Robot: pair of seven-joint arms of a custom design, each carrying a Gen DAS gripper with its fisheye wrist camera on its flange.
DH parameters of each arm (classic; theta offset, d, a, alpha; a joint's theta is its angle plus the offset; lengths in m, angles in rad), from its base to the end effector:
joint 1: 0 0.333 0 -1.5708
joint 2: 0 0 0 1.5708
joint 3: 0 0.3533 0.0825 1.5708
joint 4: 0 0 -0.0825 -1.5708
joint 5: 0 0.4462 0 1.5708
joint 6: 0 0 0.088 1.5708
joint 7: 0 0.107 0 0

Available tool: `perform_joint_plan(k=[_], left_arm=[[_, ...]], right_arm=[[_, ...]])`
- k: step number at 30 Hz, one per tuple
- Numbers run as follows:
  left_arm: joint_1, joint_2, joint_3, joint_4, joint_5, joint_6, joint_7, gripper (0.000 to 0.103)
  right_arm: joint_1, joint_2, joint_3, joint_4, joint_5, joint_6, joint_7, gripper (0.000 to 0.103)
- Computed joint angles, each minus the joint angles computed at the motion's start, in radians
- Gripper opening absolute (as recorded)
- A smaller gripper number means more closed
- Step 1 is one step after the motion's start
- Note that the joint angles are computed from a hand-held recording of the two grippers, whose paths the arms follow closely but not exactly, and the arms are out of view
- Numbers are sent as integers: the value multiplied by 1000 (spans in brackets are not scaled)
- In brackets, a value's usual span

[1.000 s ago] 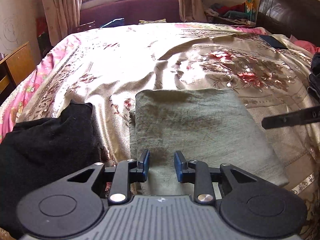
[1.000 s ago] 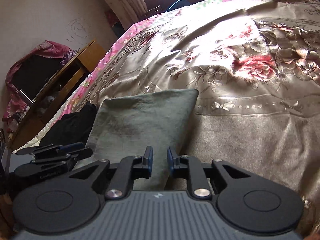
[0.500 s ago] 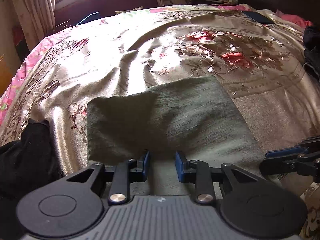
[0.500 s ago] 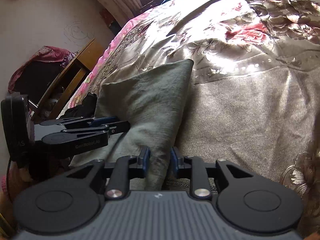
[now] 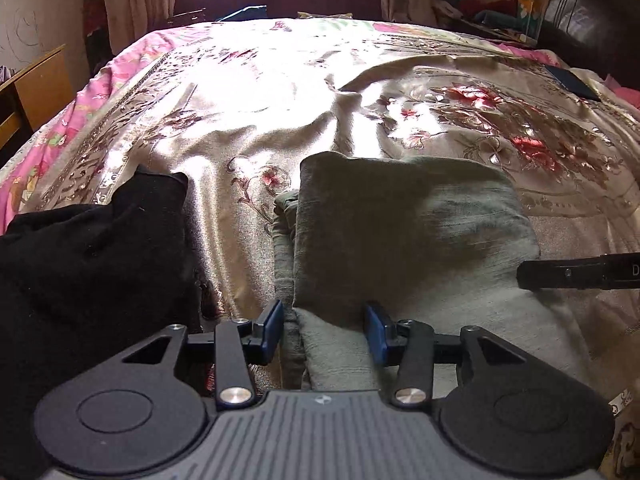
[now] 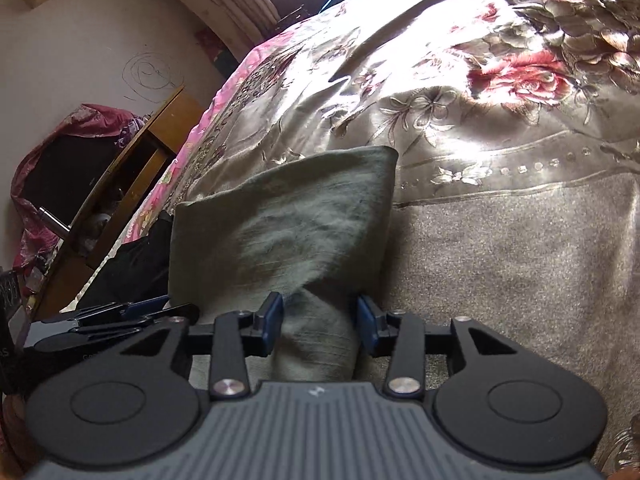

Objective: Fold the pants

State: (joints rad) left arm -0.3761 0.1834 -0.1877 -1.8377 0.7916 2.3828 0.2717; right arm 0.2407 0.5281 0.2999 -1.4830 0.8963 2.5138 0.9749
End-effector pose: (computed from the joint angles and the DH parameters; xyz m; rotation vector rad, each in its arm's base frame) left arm 0.6027 -0.3643 0.4810 -2.0067 1.5480 -0.5720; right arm 0.7241 0.3712 0.4406 -1.8683 1.1910 0.2808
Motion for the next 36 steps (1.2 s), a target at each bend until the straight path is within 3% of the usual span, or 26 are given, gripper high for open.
perform_joint_plan(k=[4,7,13,18,22,24,27,29,32,36], left_arm=[[0,3,1,-3,11,13,0,60],[8,11,7,-14,-8,57,-29,68],[2,20,8,-4,-17,73,32,70],[12,1,13,-36,-40,111,-3,74],[20,46,4,10,-90,105,95,92],[11,64,10,38,-106,79,123,94],[-5,56,18,38,-97,77,119,80],[-14,50,19,38,-85,70,109,67],[-24,52,18,55,-71,56,93,55],[-31,86,21,97,-72,79,83,53]], right_arm=[[-20,-9,7,-23,51,16,-23,42],[-28,13,12,5,56,-30,-31,42],[-45,31,19,29,109,-105,-64,48],[-52,41,15,40,142,-139,-76,48],[-32,67,9,66,125,-135,-83,49],[-34,72,13,71,135,-131,-67,46],[-40,70,11,75,123,-152,-63,26],[-57,72,18,78,149,-176,-56,19],[-75,49,23,53,188,-175,-98,16],[-62,11,-5,14,195,-114,-98,15]])
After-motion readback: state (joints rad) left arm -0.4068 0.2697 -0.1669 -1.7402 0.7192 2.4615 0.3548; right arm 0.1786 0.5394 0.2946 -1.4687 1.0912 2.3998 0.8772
